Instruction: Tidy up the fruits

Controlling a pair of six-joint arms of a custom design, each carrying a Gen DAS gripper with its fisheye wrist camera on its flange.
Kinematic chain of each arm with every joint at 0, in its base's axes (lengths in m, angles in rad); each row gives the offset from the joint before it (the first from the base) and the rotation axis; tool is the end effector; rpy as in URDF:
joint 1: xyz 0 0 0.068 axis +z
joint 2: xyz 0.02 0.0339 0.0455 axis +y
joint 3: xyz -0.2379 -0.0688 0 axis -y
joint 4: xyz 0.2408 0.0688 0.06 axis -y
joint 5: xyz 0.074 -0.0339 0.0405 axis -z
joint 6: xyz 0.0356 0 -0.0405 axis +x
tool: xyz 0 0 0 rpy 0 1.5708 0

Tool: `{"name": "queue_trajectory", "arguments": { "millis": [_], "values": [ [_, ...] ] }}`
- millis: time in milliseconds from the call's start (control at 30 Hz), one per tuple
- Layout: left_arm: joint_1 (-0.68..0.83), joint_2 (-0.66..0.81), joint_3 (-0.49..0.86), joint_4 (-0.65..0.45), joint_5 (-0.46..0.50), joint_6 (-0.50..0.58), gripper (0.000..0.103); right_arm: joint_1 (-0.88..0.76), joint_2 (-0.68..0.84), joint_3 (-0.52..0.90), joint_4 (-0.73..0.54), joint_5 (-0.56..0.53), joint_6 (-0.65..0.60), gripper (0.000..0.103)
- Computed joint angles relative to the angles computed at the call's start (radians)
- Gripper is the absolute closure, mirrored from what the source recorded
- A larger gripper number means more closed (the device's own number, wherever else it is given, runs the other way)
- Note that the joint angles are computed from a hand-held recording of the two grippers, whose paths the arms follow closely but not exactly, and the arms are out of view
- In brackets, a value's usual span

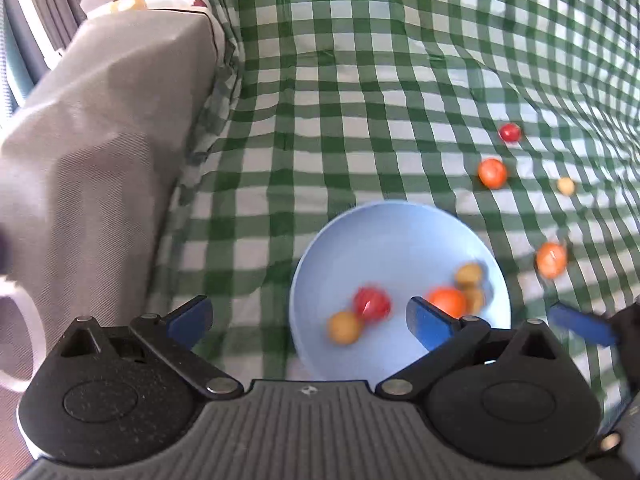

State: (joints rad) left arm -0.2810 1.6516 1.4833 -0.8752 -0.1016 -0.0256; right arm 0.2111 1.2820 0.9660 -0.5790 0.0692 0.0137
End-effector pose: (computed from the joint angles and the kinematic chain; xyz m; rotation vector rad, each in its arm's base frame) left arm 0.3293 -0.0913 0.2749 0.2963 2.5888 0.0235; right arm 0.2628 0.0538 0.2383 -0.2129 2.4536 0.0124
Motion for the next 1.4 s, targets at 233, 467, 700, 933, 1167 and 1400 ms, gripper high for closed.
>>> {"name": "queue_trajectory", "arguments": {
  "millis": [233,467,700,933,1167,1400],
  "values": [
    [0.012,-0.326,-0.217,-0.123,-0.032,0.022,0.0,0.064,-0.32,-0.042,-0.274,-0.001,0.086,0.007],
    [0.023,-0.532,-0.315,-0.216,-0.042,0.013,0.0,0.26,-0.477,-0.054,-0.389,0.16,0.203,0.003],
    [0.01,-0.645,-0.311,-0.269,-0.052,-0.011,0.0,0.407,-0.567,-0.037,-0.461,0.286,0.285,0.001],
    [-0.055,-0.684,-0.295,-0.293,-0.091,-0.032,0.0,0.504,-0.614,-0.013,-0.52,0.382,0.357,0.001],
    [-0.07,-0.693,-0.294,-0.302,-0.101,-0.047,0.0,0.53,-0.632,-0.007,-0.543,0.412,0.39,0.001],
    [-0.071,-0.683,-0.299,-0.296,-0.096,-0.04,0.0,0.536,-0.63,-0.007,-0.547,0.415,0.401,0.001]
  ]
}}
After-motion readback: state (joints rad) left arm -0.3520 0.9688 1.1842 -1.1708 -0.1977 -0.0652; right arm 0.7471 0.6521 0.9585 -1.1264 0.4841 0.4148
